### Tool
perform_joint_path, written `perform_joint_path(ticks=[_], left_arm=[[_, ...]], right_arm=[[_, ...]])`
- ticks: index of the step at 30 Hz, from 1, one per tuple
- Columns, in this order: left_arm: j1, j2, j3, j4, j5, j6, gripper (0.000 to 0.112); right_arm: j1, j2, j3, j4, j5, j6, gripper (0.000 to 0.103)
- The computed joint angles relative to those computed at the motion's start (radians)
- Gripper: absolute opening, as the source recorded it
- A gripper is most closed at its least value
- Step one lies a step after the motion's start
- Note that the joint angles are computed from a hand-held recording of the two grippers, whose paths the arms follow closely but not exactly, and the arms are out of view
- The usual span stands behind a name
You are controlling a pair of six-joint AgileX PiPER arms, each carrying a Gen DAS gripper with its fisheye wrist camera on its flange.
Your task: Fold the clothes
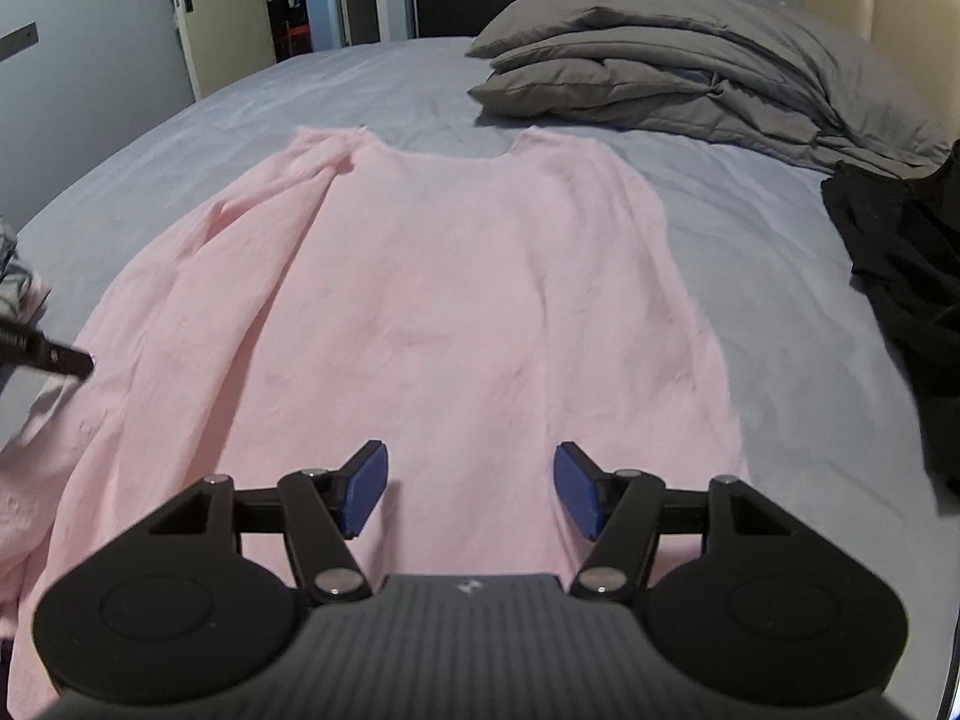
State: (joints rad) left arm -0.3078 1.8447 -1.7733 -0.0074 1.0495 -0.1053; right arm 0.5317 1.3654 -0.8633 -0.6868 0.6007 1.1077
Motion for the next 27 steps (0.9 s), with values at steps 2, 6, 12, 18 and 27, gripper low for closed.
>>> perform_joint_path(ticks=[2, 6, 12, 18, 27], left_arm=[[0.008, -0.019, 0.015, 0.016, -0.031, -0.019, 0.001], [0.026, -0.043, 0.024, 0.041, -0.067, -0.045, 0.0], [0.027, -0.046, 0.018, 0.013, -0.059, -0.008, 0.001], [0.012, -0.063, 0.068, -0.013, -0.096, 0.009, 0.054], [0.009, -0.041, 0.08, -0.057, -0.045, 0.035, 0.011]], right_arm=[[0.004, -0.002, 0.002, 0.007, 0.005, -0.002, 0.065], [0.004, 0.006, -0.007, 0.023, 0.015, -0.015, 0.065], [0.015, 0.03, -0.024, 0.033, 0.015, -0.021, 0.065], [0.029, 0.053, -0.042, 0.04, 0.013, -0.032, 0.065], [0.037, 0.065, -0.048, 0.04, 0.013, -0.025, 0.065]])
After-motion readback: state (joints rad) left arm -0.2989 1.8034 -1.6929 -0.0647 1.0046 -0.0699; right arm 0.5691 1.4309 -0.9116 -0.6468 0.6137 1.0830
